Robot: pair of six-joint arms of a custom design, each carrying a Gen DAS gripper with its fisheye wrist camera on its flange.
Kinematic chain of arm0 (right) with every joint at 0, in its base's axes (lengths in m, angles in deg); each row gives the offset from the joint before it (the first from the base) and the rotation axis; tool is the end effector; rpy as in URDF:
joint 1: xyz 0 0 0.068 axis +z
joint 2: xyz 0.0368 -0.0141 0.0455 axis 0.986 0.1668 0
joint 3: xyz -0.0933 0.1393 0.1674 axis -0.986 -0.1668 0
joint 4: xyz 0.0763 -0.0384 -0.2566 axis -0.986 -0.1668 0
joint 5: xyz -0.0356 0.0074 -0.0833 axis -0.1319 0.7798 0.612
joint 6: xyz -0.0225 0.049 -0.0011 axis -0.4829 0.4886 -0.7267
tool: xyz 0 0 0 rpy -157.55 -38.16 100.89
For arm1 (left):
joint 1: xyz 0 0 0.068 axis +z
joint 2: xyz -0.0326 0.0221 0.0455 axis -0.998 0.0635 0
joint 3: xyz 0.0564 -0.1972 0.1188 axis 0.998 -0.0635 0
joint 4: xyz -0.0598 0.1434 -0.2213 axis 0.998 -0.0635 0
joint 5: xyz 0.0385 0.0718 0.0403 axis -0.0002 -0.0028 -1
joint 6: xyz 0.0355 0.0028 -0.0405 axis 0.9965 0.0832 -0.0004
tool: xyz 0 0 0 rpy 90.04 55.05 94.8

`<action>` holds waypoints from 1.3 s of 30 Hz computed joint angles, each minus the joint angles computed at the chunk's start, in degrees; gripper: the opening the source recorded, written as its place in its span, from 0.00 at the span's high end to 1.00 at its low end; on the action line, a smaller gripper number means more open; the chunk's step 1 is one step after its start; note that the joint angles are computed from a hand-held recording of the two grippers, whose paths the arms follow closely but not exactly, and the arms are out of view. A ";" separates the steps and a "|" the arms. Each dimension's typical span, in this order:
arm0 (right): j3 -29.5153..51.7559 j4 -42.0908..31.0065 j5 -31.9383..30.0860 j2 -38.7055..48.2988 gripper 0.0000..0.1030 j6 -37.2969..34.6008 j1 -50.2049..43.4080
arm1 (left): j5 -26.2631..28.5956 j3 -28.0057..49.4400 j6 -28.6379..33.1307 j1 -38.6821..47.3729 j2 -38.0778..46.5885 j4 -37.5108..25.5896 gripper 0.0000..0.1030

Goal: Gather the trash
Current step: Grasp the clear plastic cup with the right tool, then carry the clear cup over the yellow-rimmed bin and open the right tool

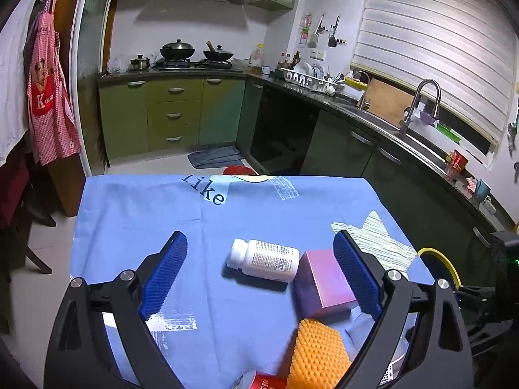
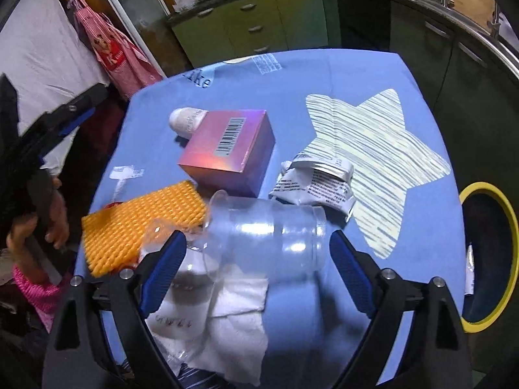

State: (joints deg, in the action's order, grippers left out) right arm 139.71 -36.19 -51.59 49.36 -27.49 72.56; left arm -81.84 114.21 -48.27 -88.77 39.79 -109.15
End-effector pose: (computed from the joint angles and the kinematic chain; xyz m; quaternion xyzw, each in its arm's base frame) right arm 0.3328 -0.0286 0.2897 -0.2072 0.9376 0.1869 0.2073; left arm 0.2878 -0.0120 0.3405 -0.0840 0.8826 -0.0608 0.4586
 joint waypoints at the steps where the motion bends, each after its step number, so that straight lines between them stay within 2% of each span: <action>1: 0.17 0.13 0.41 0.32 0.17 0.22 0.22 | 0.39 0.09 -0.05 0.10 0.06 -0.11 0.12; 9: 3.05 0.02 2.92 5.07 0.18 1.89 1.78 | 0.32 0.37 0.30 -1.28 0.70 -0.61 0.12; 11: 2.24 0.96 3.59 4.65 0.23 1.94 2.08 | 0.20 0.65 0.46 -1.56 1.01 -0.78 0.12; 14: 1.43 1.51 3.68 4.01 0.23 1.60 1.85 | 0.15 0.55 0.59 -1.85 1.21 -0.81 0.12; 25: 2.85 -1.39 -0.86 1.33 0.23 -1.36 -4.96 | 0.18 0.67 0.34 -1.76 1.28 -0.74 0.12; 31: 12.78 -2.77 -2.62 6.24 0.23 -1.21 -16.27 | 0.04 0.38 0.88 -2.11 1.00 -0.83 0.11; 39: 34.02 -2.41 4.59 26.70 0.23 4.14 -25.92 | -0.33 0.40 1.07 -2.58 1.70 -0.95 0.11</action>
